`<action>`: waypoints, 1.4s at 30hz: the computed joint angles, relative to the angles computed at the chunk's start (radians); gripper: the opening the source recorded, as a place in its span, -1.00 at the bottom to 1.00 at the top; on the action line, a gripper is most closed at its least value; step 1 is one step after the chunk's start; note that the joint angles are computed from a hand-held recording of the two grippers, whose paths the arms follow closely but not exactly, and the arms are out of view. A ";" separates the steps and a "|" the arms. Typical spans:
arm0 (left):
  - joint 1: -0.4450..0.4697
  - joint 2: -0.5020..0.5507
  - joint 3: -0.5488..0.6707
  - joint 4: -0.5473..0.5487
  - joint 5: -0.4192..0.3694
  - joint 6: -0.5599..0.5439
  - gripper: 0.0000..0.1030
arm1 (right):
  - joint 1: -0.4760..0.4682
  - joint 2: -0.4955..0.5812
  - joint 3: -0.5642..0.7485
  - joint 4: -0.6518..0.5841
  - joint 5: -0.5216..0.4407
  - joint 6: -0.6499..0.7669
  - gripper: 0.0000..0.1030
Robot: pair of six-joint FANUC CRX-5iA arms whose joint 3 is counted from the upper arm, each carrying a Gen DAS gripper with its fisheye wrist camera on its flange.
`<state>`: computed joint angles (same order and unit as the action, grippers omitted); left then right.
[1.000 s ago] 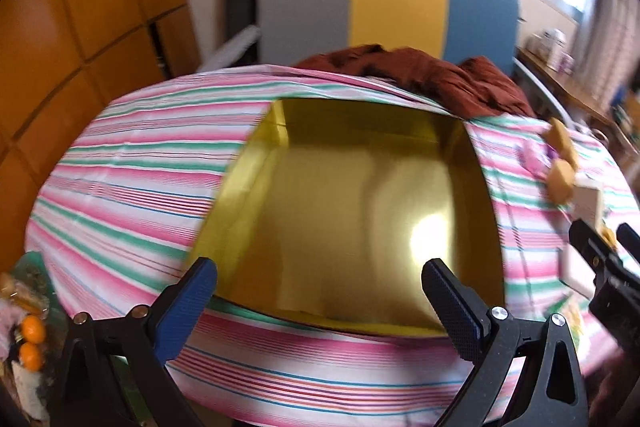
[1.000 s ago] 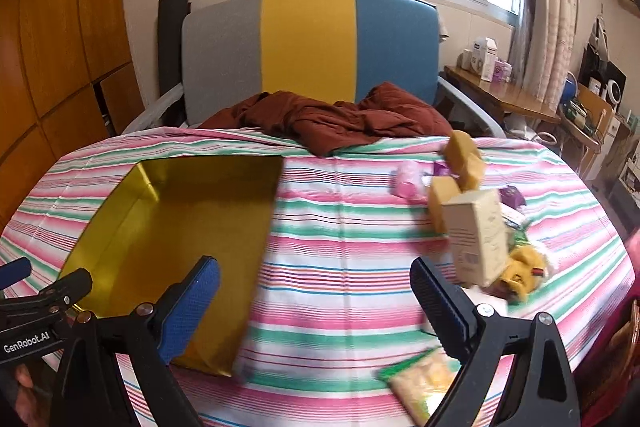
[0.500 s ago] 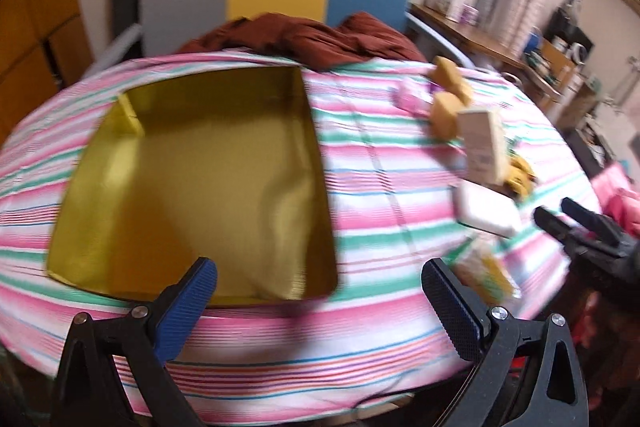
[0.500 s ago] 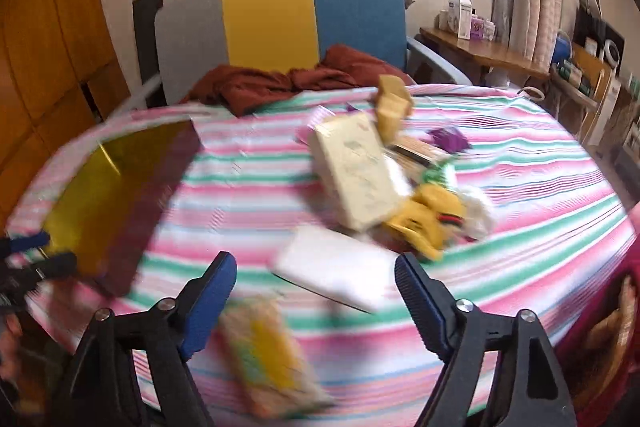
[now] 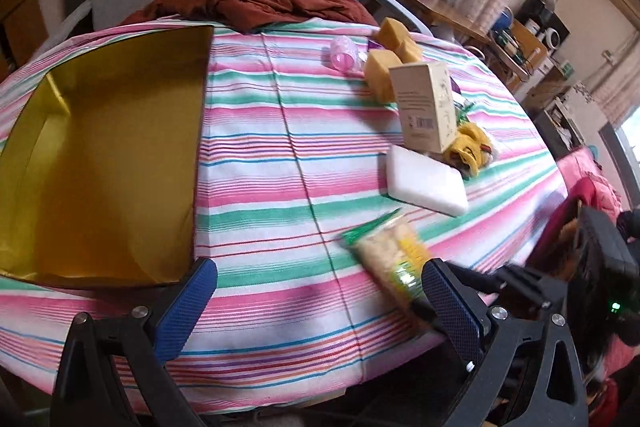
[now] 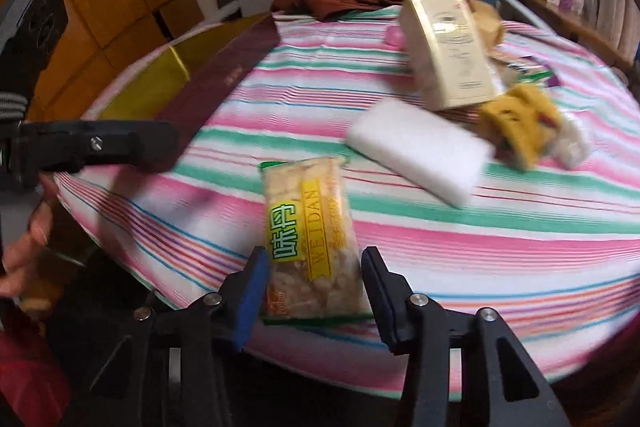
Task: Organize objects
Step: 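Move both tools from the gold tray toward the scattered items, then grasp the WEIDAN snack bag with the left tool while the right tool grasps the white sponge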
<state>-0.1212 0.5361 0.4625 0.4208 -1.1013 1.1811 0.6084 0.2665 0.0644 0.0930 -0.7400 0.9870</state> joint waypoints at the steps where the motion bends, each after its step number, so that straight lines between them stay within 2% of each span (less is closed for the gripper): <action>1: 0.001 0.000 -0.003 -0.001 0.006 0.002 0.99 | -0.009 0.010 0.023 -0.058 0.013 0.048 -0.06; 3: 0.000 -0.004 -0.007 -0.017 0.017 0.017 0.99 | -0.024 0.016 0.050 -0.138 0.034 0.140 -0.06; 5: 0.001 0.000 -0.004 -0.012 0.005 0.015 0.99 | -0.034 0.008 0.042 -0.126 0.069 0.148 -0.06; 6: 0.000 0.003 0.000 -0.015 -0.003 0.019 0.99 | -0.044 -0.007 0.015 -0.078 0.102 0.118 -0.04; 8: -0.007 0.013 0.007 -0.006 -0.027 0.020 0.99 | -0.052 -0.008 -0.007 0.039 0.109 0.063 0.04; 9: -0.012 0.021 0.017 -0.004 -0.047 0.017 0.99 | -0.059 0.004 -0.001 0.094 0.093 0.064 0.05; 12: -0.039 0.045 0.058 -0.042 -0.102 0.040 0.99 | -0.094 0.088 0.112 0.116 -0.021 0.223 0.05; 15: -0.059 0.066 0.098 -0.081 -0.136 0.064 0.99 | -0.127 0.171 0.252 0.022 -0.145 0.412 0.05; 17: -0.070 0.082 0.127 -0.111 -0.150 0.086 0.99 | -0.146 0.200 0.312 -0.039 -0.206 0.503 0.14; 18: -0.075 0.093 0.145 -0.123 -0.164 0.096 0.99 | -0.149 0.211 0.327 -0.048 -0.205 0.533 0.21; 21: -0.088 0.129 0.203 -0.172 -0.214 0.137 0.99 | -0.150 0.204 0.310 -0.062 -0.188 0.533 0.28; 24: -0.095 0.148 0.225 -0.192 -0.239 0.169 0.99 | -0.144 0.173 0.244 -0.039 -0.116 0.506 0.29; 29: -0.110 0.158 0.252 -0.225 -0.230 0.188 0.99 | -0.141 0.125 0.164 -0.006 -0.034 0.410 0.08; 31: -0.116 0.163 0.263 -0.240 -0.228 0.198 0.99 | -0.142 0.096 0.131 -0.021 -0.006 0.377 -0.08; 33: -0.124 0.155 0.256 -0.261 -0.204 0.204 0.97 | -0.136 0.066 0.092 -0.012 0.023 0.326 -0.09; 36: -0.144 0.145 0.257 -0.324 -0.183 0.212 0.82 | -0.124 0.068 0.091 0.030 0.007 0.362 -0.07; 38: -0.152 0.125 0.236 -0.353 -0.146 0.208 0.45 | -0.116 0.097 0.124 0.091 -0.041 0.416 0.04; 42: -0.132 0.131 0.236 -0.318 -0.123 0.165 0.19 | -0.164 0.199 0.343 -0.093 -0.251 0.666 0.17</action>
<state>-0.2533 0.6671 0.6983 0.1028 -1.2240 1.3458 0.4448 0.4657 0.4077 -0.0005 -0.9906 1.6532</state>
